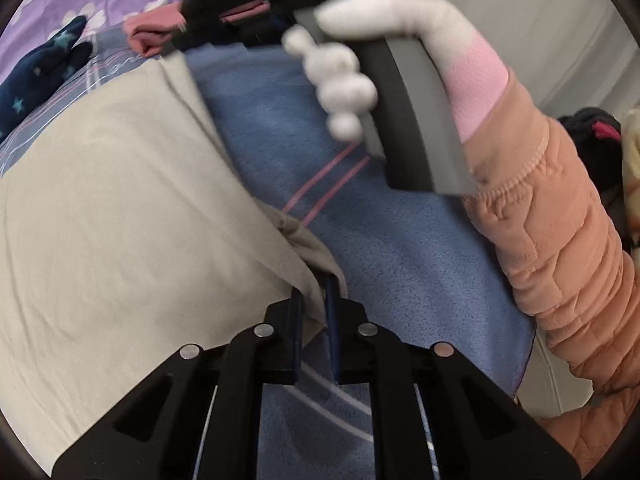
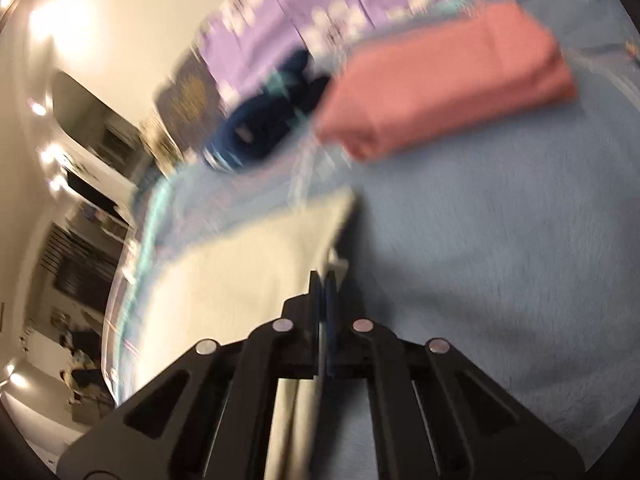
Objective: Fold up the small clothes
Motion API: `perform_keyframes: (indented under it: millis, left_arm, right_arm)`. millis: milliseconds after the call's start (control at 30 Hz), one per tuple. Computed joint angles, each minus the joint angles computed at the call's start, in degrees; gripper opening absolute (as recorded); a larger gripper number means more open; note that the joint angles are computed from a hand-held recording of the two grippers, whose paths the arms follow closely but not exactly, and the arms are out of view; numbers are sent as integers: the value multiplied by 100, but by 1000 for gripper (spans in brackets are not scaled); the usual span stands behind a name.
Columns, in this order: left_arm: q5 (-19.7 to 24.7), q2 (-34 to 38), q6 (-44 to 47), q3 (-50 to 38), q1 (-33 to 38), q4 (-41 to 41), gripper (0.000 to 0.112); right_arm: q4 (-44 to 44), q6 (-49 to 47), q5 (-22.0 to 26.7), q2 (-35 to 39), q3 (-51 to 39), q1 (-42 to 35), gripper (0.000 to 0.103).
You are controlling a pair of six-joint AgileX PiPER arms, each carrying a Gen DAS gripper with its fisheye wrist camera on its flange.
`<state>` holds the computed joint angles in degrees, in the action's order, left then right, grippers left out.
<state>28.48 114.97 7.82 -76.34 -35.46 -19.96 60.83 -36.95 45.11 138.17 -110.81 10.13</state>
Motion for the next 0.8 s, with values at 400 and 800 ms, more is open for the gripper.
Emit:
perform_keyframes:
  millis: [400,800]
  left_arm:
    - [-198,87,431,4,-82,-115,7]
    - [-489,-311,736,531,72,-802,8]
  right_arm:
    - [72,-283,-105,80,254,-327,2]
    - [7,-1844,-250,-404,1563,58,0]
